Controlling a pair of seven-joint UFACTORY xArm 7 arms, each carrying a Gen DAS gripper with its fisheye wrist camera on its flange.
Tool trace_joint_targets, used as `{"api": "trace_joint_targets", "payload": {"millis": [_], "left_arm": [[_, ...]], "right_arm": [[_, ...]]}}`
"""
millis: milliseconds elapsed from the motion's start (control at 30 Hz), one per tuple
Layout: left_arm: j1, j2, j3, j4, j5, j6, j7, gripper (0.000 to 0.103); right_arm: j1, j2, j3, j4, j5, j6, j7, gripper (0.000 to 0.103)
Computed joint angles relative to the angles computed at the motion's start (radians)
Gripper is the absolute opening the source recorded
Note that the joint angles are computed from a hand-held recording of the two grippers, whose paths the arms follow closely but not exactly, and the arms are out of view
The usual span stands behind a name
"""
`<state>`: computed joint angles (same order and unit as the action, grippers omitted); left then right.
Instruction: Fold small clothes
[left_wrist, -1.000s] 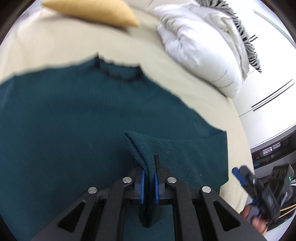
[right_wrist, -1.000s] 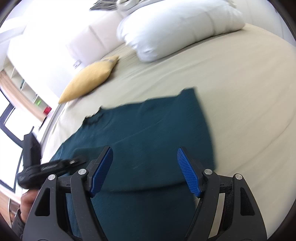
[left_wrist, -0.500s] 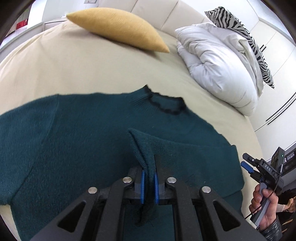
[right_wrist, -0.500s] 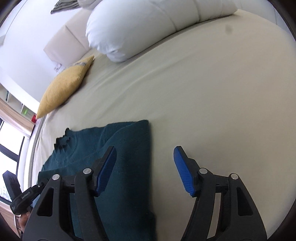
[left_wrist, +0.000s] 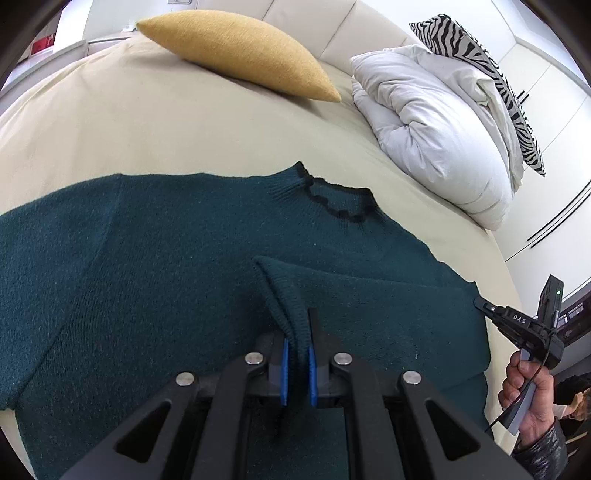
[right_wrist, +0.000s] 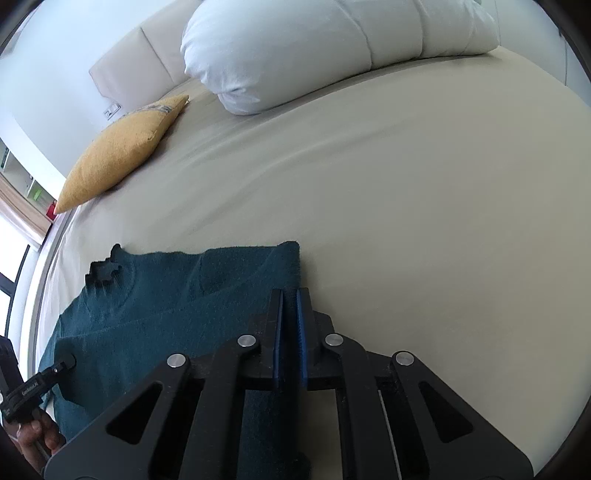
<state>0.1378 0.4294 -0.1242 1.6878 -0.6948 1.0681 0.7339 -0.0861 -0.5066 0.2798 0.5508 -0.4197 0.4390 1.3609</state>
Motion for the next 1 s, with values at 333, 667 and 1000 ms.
{"api": "trace_joint_targets", "payload": {"millis": [333, 667, 1000], "left_arm": [[-0.020, 0.020, -0.002, -0.005, 0.057, -0.045, -0.014, 0.012], [-0.020, 0.017, -0.003, -0.004, 0.073, -0.043, -0.003, 0.012], [-0.012, 0.003, 0.001, -0.020, 0.057, -0.063, 0.015, 0.010]], "right_arm": [[0.062, -0.050, -0.032, -0.045, 0.086, 0.015, -0.022, 0.020], [0.161, 0.015, 0.046, 0.035, 0.069, 0.188, -0.041, 0.030], [0.172, -0.012, 0.057, 0.057, 0.011, 0.222, 0.032, 0.007]]}}
